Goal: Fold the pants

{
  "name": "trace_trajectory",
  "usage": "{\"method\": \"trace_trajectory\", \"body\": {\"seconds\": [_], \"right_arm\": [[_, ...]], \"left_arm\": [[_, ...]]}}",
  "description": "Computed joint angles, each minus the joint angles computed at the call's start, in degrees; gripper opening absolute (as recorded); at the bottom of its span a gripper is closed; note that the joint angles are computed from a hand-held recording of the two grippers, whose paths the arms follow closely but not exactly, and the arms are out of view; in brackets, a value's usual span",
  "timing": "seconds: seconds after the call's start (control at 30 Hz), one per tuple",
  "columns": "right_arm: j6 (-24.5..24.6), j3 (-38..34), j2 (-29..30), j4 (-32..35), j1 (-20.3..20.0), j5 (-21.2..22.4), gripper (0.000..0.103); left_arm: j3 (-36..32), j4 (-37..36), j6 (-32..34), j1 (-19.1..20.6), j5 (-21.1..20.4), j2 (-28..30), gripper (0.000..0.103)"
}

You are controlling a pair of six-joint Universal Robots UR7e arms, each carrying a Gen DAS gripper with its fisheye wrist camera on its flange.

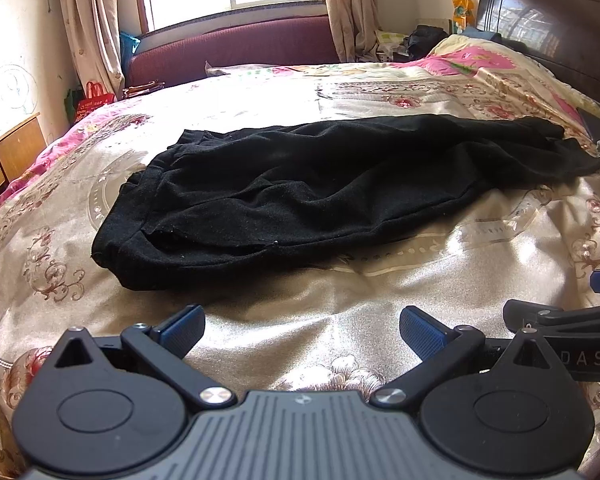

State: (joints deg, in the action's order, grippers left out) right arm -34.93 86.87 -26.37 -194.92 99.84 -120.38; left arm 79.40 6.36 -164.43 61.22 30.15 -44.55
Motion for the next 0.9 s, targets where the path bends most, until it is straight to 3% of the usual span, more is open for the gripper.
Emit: {"method": "trace_trajectory", "body": {"seconds": [0.9], "right_arm": [[-0.49, -2.3, 1.01, 3.56, 0.23, 0.81, 0.094]], "left_arm": [[0.15, -2.09, 2.64, 0.81, -0.26, -0.5, 0.103]]}}
